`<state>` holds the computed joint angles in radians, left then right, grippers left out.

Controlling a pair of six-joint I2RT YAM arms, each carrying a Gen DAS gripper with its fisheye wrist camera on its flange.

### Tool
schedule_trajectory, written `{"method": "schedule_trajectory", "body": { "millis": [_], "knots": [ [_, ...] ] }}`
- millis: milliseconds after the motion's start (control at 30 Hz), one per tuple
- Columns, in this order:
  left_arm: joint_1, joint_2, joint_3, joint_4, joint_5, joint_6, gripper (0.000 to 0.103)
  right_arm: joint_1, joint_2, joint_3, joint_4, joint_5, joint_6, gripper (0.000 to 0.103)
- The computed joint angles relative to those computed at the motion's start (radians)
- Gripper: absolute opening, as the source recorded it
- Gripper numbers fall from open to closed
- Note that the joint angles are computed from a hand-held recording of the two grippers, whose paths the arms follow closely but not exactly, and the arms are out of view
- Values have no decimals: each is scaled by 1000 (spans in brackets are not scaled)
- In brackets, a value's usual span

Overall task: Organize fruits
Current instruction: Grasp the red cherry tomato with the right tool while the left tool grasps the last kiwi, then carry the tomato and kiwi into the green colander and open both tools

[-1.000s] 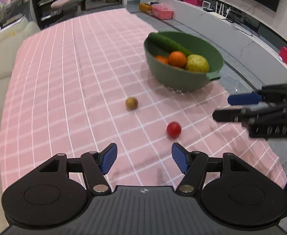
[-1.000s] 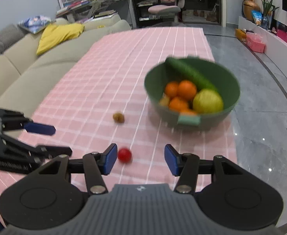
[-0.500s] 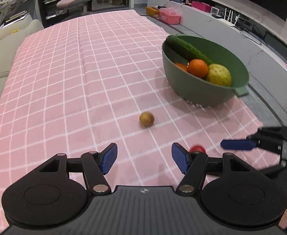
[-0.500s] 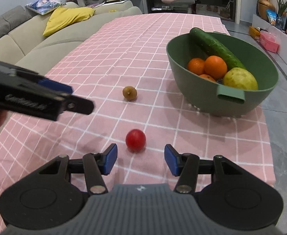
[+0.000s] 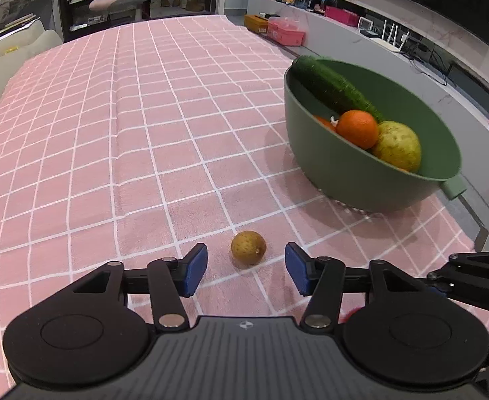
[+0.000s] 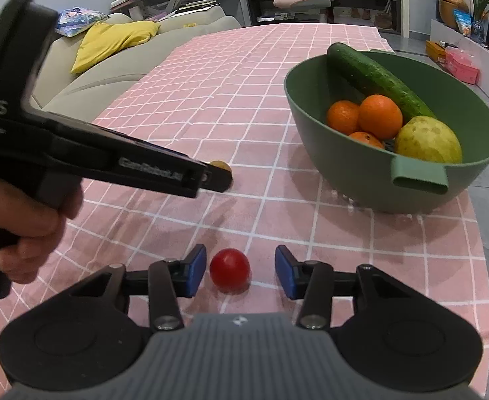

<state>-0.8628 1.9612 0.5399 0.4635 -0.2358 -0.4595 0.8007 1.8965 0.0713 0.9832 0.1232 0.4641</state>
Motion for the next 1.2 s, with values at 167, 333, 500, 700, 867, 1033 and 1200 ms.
{"method": "schedule_trajectory", "body": {
  "millis": [167,333,500,700,867,1033,1200],
  "knots": [
    [16,34,11,30,23,19,44,-31,45,-1,55,-34,-9,37],
    [7,50,11,51,15,47,34,-39,54,3,63,-50,-15,33],
    [5,47,17,47,29,59,28,-39,51,7,50,-68,-20,28],
    [-9,15,4,33,25,63,27,-43,14,5,8,-79,-25,22],
    [-20,-44,-20,0,3,52,27,-45,-16,-1,-16,-78,-23,22],
    [-46,-142,-44,-76,-29,43,27,-50,-110,-11,-93,-74,-25,22],
    [-105,-297,-83,-178,-82,1,27,-51,-410,-23,-391,-51,-25,22]
  ]
}}
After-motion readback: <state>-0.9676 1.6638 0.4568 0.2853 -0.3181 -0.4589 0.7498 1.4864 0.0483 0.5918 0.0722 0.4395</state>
